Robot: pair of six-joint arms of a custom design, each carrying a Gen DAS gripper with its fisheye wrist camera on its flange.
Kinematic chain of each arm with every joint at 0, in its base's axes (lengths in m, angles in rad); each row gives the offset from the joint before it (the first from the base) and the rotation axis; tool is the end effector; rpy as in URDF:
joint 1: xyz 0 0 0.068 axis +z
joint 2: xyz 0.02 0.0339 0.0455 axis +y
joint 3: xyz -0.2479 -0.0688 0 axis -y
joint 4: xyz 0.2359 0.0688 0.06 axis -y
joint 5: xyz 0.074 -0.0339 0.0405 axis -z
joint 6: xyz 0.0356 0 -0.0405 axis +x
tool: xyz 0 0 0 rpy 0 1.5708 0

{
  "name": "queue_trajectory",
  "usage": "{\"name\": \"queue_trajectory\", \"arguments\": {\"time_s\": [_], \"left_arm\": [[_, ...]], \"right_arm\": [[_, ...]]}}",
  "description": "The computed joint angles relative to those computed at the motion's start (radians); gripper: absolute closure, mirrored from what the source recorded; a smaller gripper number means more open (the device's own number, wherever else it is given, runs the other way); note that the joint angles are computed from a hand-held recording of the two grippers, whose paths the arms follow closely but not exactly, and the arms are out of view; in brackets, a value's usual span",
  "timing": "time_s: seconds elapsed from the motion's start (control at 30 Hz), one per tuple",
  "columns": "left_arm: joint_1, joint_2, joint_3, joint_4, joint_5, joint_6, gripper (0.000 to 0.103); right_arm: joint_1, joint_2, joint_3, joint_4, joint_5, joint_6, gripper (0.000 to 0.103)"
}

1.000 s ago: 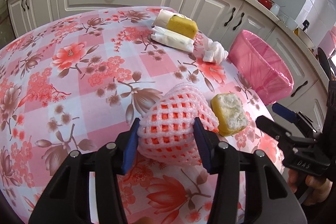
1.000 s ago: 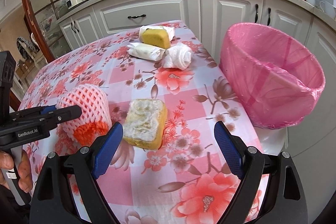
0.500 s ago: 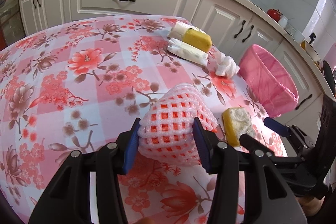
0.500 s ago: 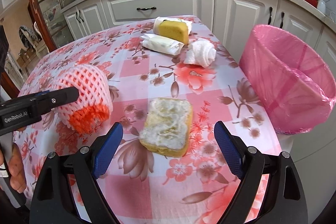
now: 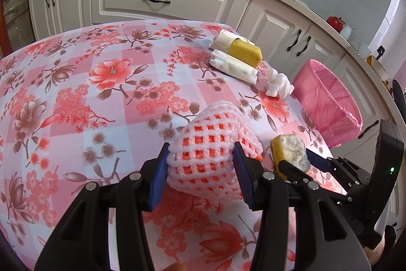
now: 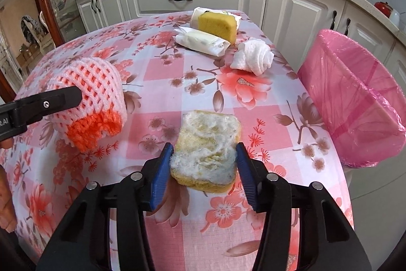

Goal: Collect trash
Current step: 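Grasp the pink foam net with the left tool while the right tool grasps the moldy sponge, then carry the foam net and moldy sponge over the pink bin and open both tools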

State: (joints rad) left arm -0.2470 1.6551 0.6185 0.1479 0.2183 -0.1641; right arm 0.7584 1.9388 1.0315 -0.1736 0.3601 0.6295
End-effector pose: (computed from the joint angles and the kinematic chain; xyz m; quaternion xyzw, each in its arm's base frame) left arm 0.2708 -0.0762 0.1036 0.0752 0.9345 -0.1684 0.3045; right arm 0.2643 0.2331 0.1012 -0.0181 0.9553 0.0190 0.2945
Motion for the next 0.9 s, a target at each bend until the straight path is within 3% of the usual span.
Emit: {"name": "queue_trajectory", "arguments": {"time_s": [0.4,0.9], "left_arm": [[-0.010,-0.026,0.007,-0.014,-0.003,-0.010,0.056],[-0.098,-0.046,0.125,-0.096,-0.044,-0.017,0.056]], "right_arm": [[-0.016,-0.097,-0.075,0.023,0.002,-0.006,0.057],[-0.147,-0.379,-0.197,-0.020,0.026,-0.095,0.057]]}}
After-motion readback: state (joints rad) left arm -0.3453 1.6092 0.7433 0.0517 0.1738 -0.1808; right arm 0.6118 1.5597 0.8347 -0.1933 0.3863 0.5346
